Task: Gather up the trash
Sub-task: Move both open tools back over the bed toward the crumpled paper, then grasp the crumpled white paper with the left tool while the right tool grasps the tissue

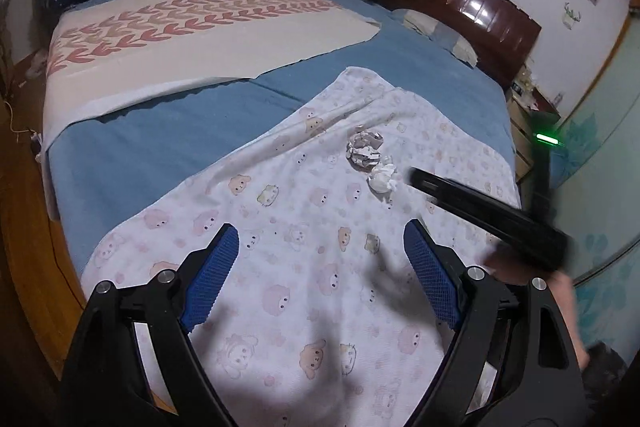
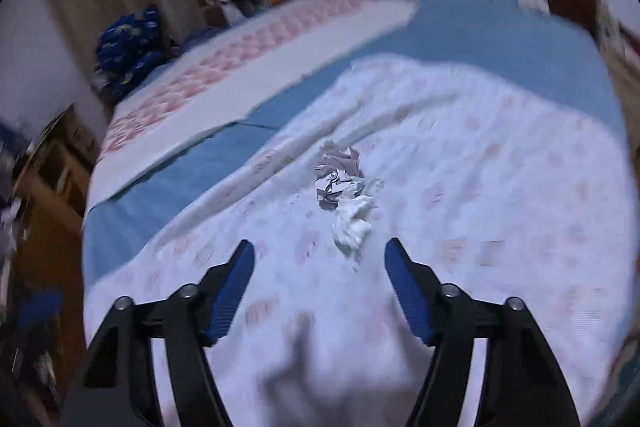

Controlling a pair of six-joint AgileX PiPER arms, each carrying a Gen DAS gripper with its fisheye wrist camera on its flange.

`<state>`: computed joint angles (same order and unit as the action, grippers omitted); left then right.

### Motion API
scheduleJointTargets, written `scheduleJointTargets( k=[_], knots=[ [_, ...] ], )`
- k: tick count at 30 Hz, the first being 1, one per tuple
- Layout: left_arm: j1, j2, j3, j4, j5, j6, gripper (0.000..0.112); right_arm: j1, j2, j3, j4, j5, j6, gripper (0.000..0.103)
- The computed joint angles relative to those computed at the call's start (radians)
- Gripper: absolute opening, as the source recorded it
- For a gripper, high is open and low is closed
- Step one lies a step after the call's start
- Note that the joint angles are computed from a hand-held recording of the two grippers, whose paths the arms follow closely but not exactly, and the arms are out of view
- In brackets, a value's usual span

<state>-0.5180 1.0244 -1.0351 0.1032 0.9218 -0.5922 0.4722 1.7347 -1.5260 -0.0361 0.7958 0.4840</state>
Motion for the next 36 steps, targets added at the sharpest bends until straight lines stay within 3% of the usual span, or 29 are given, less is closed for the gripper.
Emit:
scheduleJointTargets(
  k=[4, 5, 6, 7, 11, 14, 18, 21, 24, 28, 31, 33, 35, 36],
  knots=[
    [0.061, 0.034, -0.009, -0.082, -0.011, 0.092, 0.084, -0.002, 0.181, -0.121, -0.021, 0.033, 0.048, 0.059],
    [0.076, 0.052, -0.017, -0.103, -0.010, 0.115, 0.084, -0.002, 0.209, -0.134, -0.025, 0.036, 0.059, 0.048],
    [0.088, 0.060, -0.019, -0.121, -0.010, 0.132, 0.084, -0.012, 0.236, -0.142, -0.004, 0.031, 0.054, 0.028],
    [0.101, 0.070, -0.021, -0.141, -0.017, 0.149, 0.084, -0.024, 0.244, -0.131, 0.029, 0.018, 0.034, 0.014],
    [0.161, 0.098, -0.019, -0.218, -0.032, 0.198, 0.084, -0.052, 0.220, -0.048, 0.118, -0.082, -0.016, 0.011],
    [0.176, 0.134, -0.027, -0.245, -0.052, 0.202, 0.084, -0.083, 0.124, 0.070, 0.196, -0.147, -0.081, 0.010],
    [0.243, 0.252, -0.033, -0.502, -0.156, 0.314, 0.084, -0.139, -0.125, 0.308, 0.306, -0.225, -0.187, 0.010],
    [0.173, 0.371, -0.077, -0.430, -0.265, 0.201, 0.084, -0.188, -0.323, 0.498, 0.391, -0.247, -0.253, 0.010],
    [0.110, 0.526, -0.204, -0.314, -0.308, 0.107, 0.084, -0.257, -0.497, 0.634, 0.459, -0.202, -0.328, 0.010],
    [0.062, 0.705, -0.354, -0.267, -0.338, 0.108, 0.084, -0.290, -0.791, 0.823, 0.322, -0.127, -0.231, 0.010],
    [0.018, 0.803, -0.440, -0.155, -0.309, 0.056, 0.084, -0.366, -0.931, 0.895, 0.360, -0.049, -0.299, 0.010],
    [0.007, 0.861, -0.475, -0.132, -0.301, 0.054, 0.084, -0.495, -1.006, 0.940, 0.473, 0.019, -0.427, 0.011],
    [0.025, 0.894, -0.454, -0.215, -0.349, 0.102, 0.074, -0.577, -1.043, 0.972, 0.540, 0.049, -0.501, 0.011],
    [0.030, 0.901, -0.446, -0.237, -0.357, 0.109, 0.054, -0.598, -1.050, 0.985, 0.566, 0.055, -0.526, 0.011]
  ],
)
